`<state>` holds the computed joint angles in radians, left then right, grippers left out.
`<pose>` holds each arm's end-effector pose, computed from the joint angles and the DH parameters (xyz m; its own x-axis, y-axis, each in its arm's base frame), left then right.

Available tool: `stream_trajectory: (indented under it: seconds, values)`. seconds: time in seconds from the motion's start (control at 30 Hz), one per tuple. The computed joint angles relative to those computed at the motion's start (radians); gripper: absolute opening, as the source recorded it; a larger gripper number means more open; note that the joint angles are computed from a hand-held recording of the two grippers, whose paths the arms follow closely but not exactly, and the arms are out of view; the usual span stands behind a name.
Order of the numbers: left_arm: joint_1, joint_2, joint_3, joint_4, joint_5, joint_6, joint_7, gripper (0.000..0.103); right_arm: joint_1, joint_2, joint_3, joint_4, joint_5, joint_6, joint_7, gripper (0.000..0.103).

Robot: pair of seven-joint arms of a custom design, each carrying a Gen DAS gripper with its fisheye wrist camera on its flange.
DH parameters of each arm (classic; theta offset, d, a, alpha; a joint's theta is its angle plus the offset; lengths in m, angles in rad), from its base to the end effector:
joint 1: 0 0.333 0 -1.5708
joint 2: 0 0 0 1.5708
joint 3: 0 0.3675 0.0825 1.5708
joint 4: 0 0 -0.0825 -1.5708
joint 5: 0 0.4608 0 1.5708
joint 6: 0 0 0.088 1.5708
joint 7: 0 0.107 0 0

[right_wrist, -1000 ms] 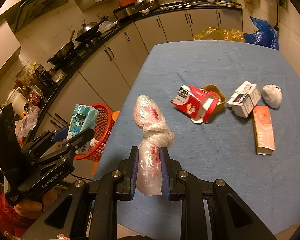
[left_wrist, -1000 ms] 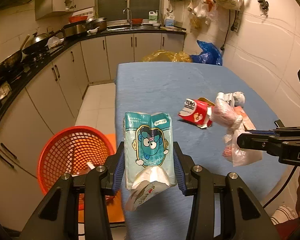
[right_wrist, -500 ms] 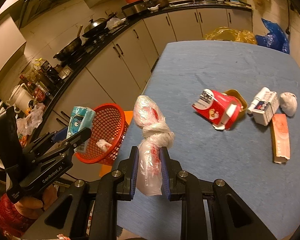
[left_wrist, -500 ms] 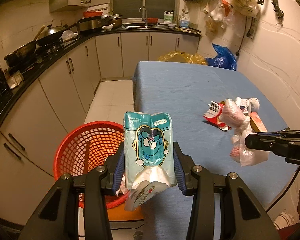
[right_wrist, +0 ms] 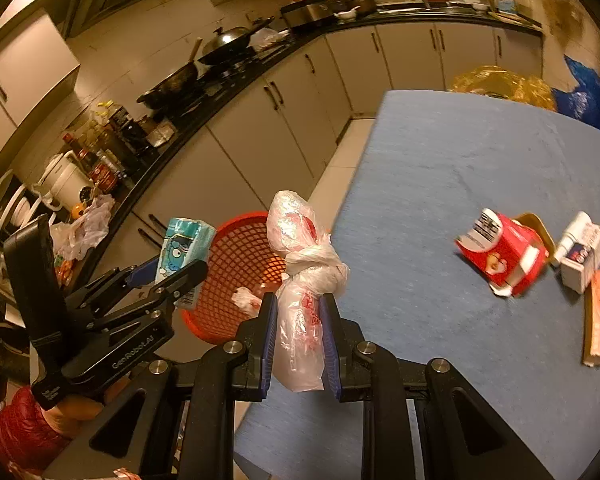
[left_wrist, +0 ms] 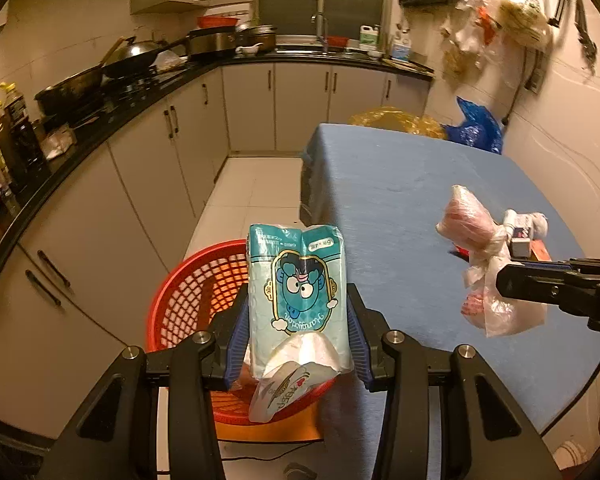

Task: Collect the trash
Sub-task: 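Carry the tissue pack with the left tool while the right tool carries the plastic bag into the red basket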

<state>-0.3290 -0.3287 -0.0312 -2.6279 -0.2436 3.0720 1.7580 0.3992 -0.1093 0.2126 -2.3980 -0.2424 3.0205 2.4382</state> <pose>0.4693 -0.1564 0.4455 -0.3241 -0.9451 0.0409 -0.6859 0.2049 -0.6983 0.4628 0.3487 0.4420 0.0990 -0.9292 -0.3562 -0.8126 0.1311 -0.5678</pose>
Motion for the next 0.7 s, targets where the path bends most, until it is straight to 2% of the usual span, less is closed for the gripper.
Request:
stream_trajectory:
  seconds: [0.53, 0.7]
  values:
    - [0.051, 0.015, 0.008, 0.01, 0.007, 0.002, -0.029, 0.042, 0.066, 0.095, -0.033, 0.12, 0.122, -0.012, -0.162, 0.023]
    - [0.068, 0.019, 0.002, 0.012, 0.013, -0.002, -0.041, 0.042, 0.077, 0.119, -0.037, 0.147, 0.213, -0.021, -0.258, 0.023]
